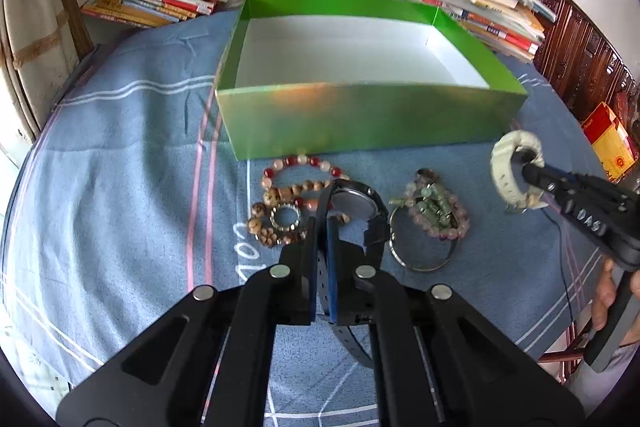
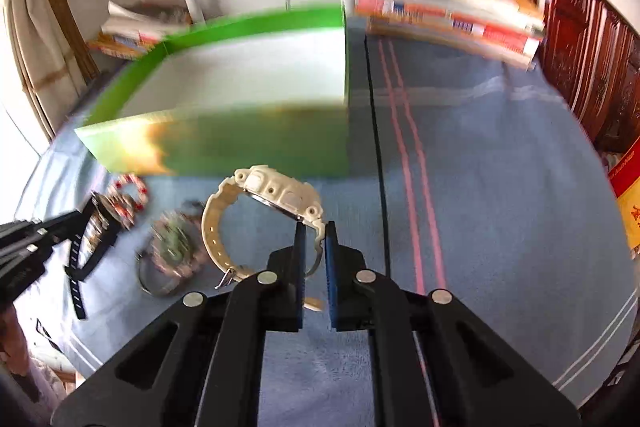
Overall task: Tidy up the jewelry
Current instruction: 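Carry both watches over the green box and open both tools to drop them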
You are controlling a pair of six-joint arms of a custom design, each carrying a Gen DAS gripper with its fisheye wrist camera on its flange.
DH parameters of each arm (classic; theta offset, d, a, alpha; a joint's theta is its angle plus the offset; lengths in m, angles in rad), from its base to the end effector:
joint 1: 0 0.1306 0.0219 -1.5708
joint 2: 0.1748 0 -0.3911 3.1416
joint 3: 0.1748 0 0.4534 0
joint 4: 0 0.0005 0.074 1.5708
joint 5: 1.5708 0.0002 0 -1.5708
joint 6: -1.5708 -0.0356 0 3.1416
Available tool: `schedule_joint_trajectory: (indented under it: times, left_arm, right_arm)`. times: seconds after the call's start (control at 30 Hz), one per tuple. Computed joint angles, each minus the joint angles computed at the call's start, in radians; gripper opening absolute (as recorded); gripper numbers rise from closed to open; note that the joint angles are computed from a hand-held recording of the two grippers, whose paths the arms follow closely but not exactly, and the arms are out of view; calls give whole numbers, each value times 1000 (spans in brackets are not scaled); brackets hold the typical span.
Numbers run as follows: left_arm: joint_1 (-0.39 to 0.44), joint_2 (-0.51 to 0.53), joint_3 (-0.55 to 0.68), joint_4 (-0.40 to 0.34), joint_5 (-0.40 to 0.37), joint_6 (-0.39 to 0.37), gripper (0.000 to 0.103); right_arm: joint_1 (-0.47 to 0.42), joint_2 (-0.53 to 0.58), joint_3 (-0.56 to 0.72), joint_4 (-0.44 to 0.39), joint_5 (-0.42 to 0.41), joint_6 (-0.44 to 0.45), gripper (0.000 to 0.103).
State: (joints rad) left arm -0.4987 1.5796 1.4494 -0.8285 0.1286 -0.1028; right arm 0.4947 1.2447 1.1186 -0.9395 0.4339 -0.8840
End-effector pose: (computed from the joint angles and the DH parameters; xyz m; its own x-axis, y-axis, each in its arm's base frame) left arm 0.5293 -0.2941 0.3667 -0.6596 0.4752 -0.5823 0.6100 0.7911 -0.0455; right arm 0.4157 0.2067 0.3671 -0.6830 0.4288 -0.5914 0.4360 0.8888 0.1410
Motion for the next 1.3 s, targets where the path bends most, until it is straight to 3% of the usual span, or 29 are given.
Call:
schedule_joint_trajectory:
  times: [0.2,0.33,0.47,0.6,0.7,0.8,0.83,0.87,0.93,1.13,1.3]
  left_arm:
    - [11,-26,31,26,16,-3,4]
    - [8,11,126,34,28,4,4]
    - [-3,128,292,6,14,25,4]
    - [-16,282,468,-77,-25,40,4]
    - [-24,359,550,-112,-57,46,4]
    - [-25,392,581,-123,-41,47,5]
    - [-27,389,575,-111,-48,44,8]
    - [-28,378,560,-99,-64,38,19]
    - [-22,339,509,-67,-69,21,39]
    - [10,111,190,72,-159,-13,45]
    - [43,41,48,61,-142,19,47]
  right_arm:
    - [18,-29,59,30,80,75,9]
    - [-10,7,140,66,107,157,9]
    - [-71,111,242,69,52,196,9]
    - [-105,225,312,33,-9,192,9]
    - [-114,281,337,20,-30,189,9]
    - [-116,287,328,44,-23,198,15]
    - [-112,278,318,50,-6,194,20]
    - [-108,266,310,53,4,192,31]
    - [-95,219,275,71,15,180,43]
    - [-22,65,128,89,24,130,43]
    - [16,62,59,79,-49,47,43]
